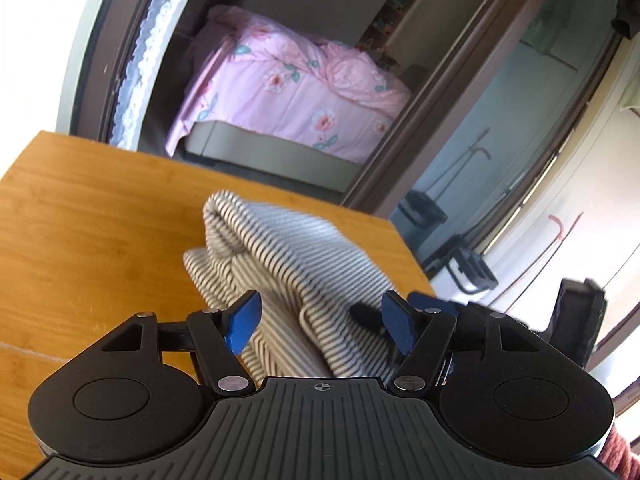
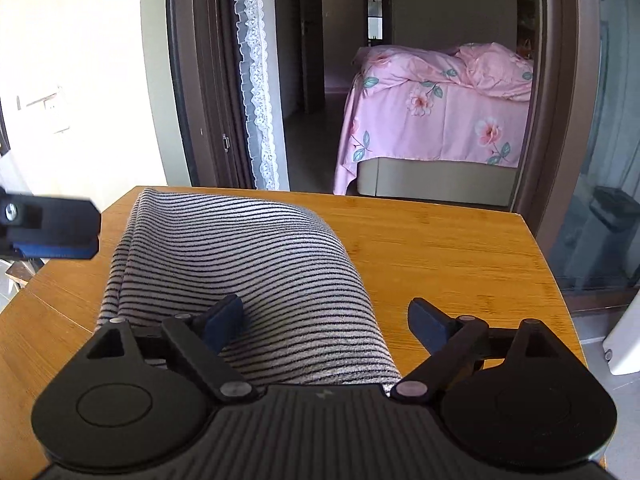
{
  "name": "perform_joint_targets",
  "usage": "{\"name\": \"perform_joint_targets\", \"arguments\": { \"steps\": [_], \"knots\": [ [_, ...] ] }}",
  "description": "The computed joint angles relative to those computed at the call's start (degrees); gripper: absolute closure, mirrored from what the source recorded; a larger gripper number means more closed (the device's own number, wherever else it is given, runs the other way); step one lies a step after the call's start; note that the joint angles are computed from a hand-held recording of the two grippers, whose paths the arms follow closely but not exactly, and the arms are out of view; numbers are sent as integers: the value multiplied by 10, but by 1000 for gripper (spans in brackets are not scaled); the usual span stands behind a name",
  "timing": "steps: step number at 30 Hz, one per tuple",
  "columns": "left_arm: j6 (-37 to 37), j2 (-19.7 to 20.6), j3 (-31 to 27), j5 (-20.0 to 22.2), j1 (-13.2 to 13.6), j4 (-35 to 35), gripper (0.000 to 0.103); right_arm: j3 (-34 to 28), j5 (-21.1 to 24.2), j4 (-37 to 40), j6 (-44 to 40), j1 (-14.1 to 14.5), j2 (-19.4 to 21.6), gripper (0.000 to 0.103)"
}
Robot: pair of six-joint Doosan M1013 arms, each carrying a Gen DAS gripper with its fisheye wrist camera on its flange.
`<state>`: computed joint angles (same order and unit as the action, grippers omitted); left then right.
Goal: Fold clothes
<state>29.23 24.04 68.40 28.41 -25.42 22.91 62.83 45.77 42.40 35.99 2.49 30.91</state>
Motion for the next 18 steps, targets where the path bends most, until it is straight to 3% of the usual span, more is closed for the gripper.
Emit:
{"name": "perform_joint_targets", "arguments": {
  "steps": [3, 7, 11, 13, 18],
  "knots": [
    [44, 12, -21, -12, 5, -30, 29, 20, -23, 6, -22, 4, -11, 12],
    [97, 44, -67, 27, 16, -91, 29, 31, -16, 33, -47, 0, -17, 11],
    [111, 69, -97, 69, 26, -116, 30, 27, 46, 91, -75, -15, -16, 0],
    [107, 72, -98, 71, 28, -106, 30, 27, 82, 107, -95, -18, -16, 0],
    [96, 77, -100, 77, 31, -89, 30, 82, 16, 117, -203, -5, -39, 0]
  ]
}}
